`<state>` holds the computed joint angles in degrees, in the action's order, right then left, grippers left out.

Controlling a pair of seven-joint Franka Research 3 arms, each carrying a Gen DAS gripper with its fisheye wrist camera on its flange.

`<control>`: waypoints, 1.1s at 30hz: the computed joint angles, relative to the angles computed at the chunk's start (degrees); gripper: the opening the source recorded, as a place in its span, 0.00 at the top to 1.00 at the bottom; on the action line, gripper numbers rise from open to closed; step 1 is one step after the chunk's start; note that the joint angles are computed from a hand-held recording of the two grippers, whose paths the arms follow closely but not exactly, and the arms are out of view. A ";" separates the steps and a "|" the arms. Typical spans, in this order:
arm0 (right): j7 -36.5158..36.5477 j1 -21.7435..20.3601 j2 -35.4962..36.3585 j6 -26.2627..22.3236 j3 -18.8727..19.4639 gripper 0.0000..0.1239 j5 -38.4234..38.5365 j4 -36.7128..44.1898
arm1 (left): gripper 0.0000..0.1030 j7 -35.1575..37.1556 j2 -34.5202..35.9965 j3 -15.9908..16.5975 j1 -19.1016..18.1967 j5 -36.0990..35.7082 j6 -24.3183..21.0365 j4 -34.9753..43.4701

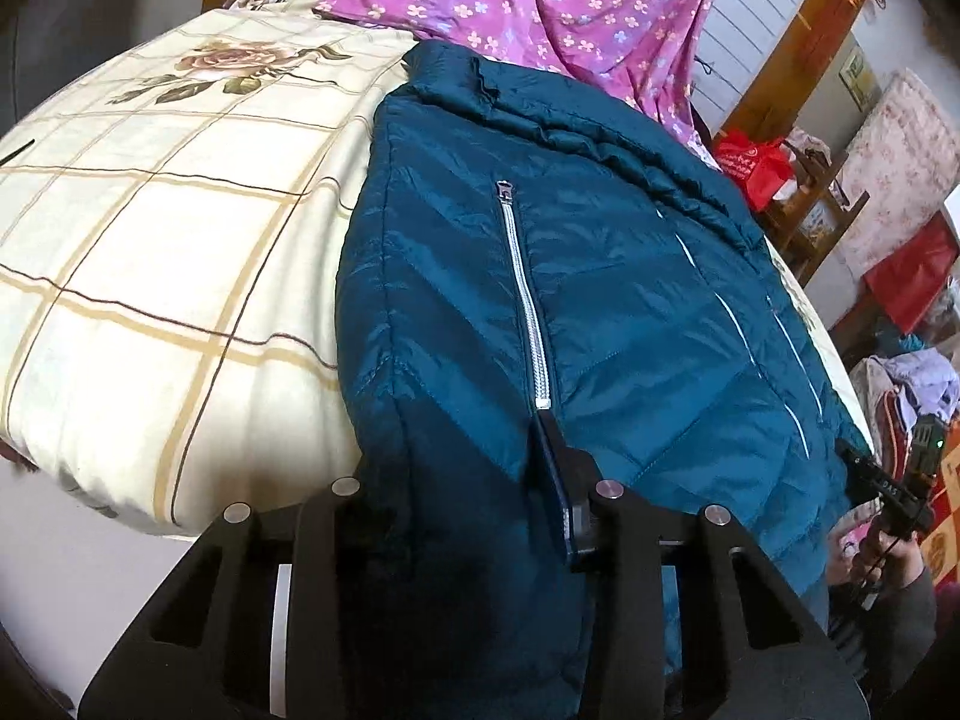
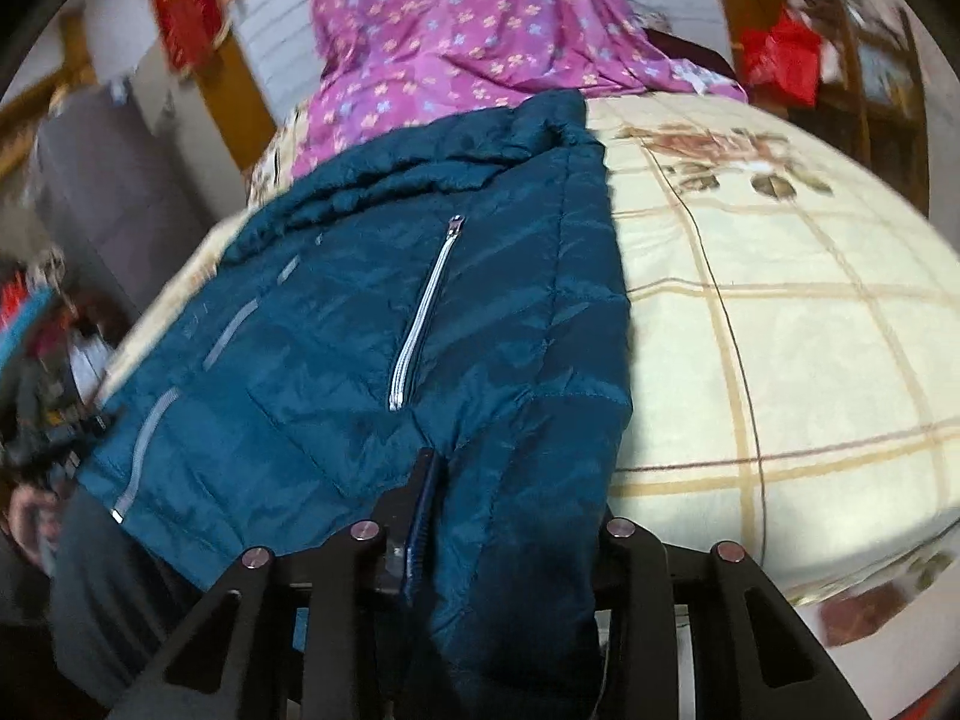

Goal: Fold large clothes
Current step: 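Grasp the jacket hem with the left tool while the right tool grasps it too, then lift the hem with both tools and fold it toward the collar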

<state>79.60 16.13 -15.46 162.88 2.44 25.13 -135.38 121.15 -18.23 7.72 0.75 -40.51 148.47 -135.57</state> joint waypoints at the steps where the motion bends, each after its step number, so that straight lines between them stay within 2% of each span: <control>1: 0.69 -0.69 0.05 0.12 0.74 0.74 -1.67 -0.03 | 0.65 0.41 -0.06 0.08 -0.07 -0.02 -0.25 -0.03; 6: 2.70 -1.76 0.25 2.00 1.99 0.74 -5.76 -0.84 | 0.64 2.45 -0.42 0.16 -0.34 -0.44 0.36 -0.64; 10: 4.88 -2.49 0.48 1.48 2.59 0.75 -8.29 -0.44 | 0.64 1.96 -0.70 0.42 -0.66 -2.24 1.30 -1.21; 11: 6.23 -3.15 0.47 1.27 3.20 0.77 -9.75 -0.31 | 0.67 1.10 -0.74 0.29 -0.49 -2.13 1.28 -1.21; 12: 7.06 -3.31 0.12 1.19 3.54 0.82 -10.67 -0.51 | 0.77 -0.56 -0.73 -0.25 0.05 -0.95 1.39 -1.21; 14: 8.44 -3.48 -0.66 2.35 4.00 0.87 -12.05 -1.02 | 0.85 -1.04 -0.98 0.17 -0.13 -0.97 0.58 -0.90; 15: 8.67 -3.00 -1.28 3.25 3.72 0.89 -11.56 -1.45 | 0.88 -0.76 -1.27 0.37 -0.25 -1.13 0.50 -0.82; 20: 6.40 2.63 -4.94 10.47 0.23 0.92 -3.39 -4.19 | 0.90 2.98 -4.51 2.64 -1.97 -4.72 1.04 -0.29; 26: 7.51 5.71 -9.00 15.18 -0.28 0.92 1.33 -6.75 | 0.90 4.70 -7.76 5.11 -2.41 -8.25 0.53 0.04; 33: 11.38 3.95 -15.73 15.54 2.64 0.92 0.36 -9.50 | 0.90 4.94 -13.86 8.00 -2.42 -9.18 -0.54 -1.08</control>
